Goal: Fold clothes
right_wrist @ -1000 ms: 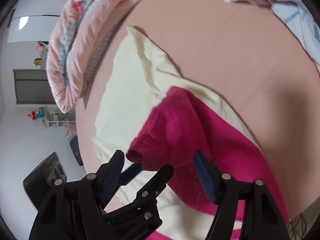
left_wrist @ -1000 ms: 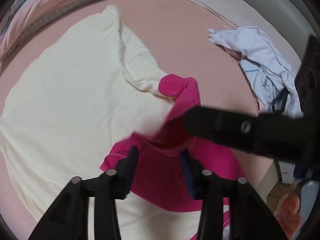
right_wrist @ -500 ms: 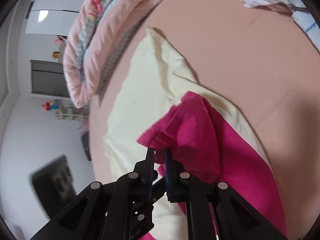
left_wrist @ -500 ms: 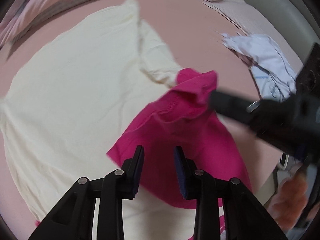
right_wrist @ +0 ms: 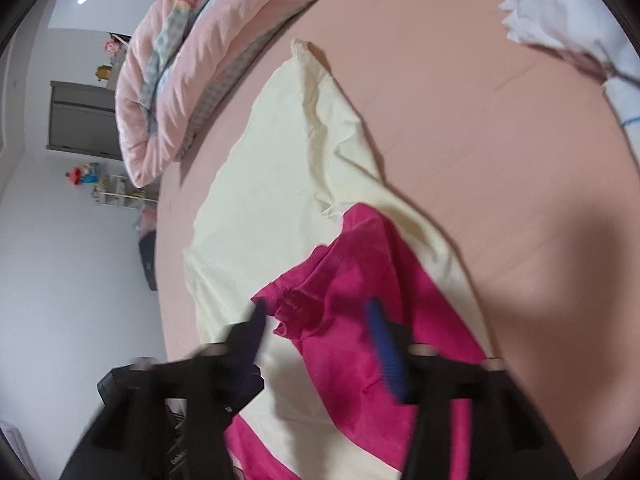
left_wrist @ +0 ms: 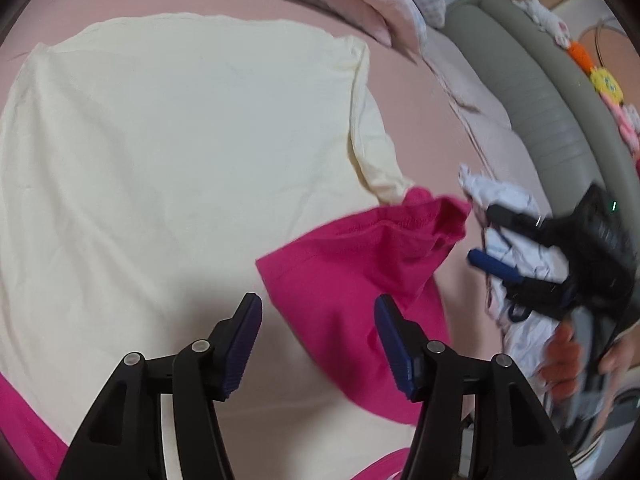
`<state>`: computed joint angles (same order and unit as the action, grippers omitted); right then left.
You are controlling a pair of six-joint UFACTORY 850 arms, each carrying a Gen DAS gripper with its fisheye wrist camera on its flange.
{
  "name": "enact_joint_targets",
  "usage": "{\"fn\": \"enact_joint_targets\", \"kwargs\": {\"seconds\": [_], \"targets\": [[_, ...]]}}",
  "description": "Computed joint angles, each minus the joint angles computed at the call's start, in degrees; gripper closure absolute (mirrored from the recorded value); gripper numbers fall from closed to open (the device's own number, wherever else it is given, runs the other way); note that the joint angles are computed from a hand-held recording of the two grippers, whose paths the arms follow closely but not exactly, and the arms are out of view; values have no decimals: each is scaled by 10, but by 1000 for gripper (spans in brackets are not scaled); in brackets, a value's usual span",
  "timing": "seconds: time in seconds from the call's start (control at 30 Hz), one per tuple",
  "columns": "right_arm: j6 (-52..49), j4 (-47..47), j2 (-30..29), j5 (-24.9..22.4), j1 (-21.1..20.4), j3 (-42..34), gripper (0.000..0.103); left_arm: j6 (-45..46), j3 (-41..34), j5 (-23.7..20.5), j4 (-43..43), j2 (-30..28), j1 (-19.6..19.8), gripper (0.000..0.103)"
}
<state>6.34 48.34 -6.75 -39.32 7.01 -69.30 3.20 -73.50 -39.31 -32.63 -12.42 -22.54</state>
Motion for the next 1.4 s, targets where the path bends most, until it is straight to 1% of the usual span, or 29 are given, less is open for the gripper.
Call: {"fn": "enact_joint_targets", "kwargs": {"seconds": [0.1,0.2,0.4,0.43,0.47,0.53,0.63,0.8,1.03,1.13,1.2,1.23,1.33,1.4], "targets": [[39,-33,-2,-18,-5,-9,40,-2,14,9,-17,-1,-4,47],[76,-75,-8,-27,-2,-19,40,24,23,11,-72,-6,-3,47],[93,-81,-23,-40,9,-28,40,-20,21,17,-40,-18,-10,47],[101,-87,-26,-41,12,-31,40,-21,27,16,-42,-14,-8,45],[115,-103,-29,-40,16,-34,40,-8,32,16,-60,-12,-4,40],[134,-122,-31,-38,22,-37,40,23,43,15,-105,-8,5,35],[132,-106,-33,-37,22,-30,40,48,54,18,-145,-5,11,33],[182,-151,-29,-35,27,-24,40,71,59,18,-191,-7,18,33],[182,-150,-41,-39,23,-26,40,120,62,27,-280,-19,25,34],[183,-152,-49,-38,24,-29,40,127,69,41,-284,-15,20,34],[169,-145,-54,-31,25,-30,40,138,75,50,-297,-11,18,38],[162,-142,-56,-28,26,-30,40,136,74,54,-295,-13,15,42],[158,-152,-62,-26,29,-28,40,131,72,66,-296,-18,9,43],[150,-147,-57,-12,29,-16,40,133,74,72,-308,-18,7,43]]}}
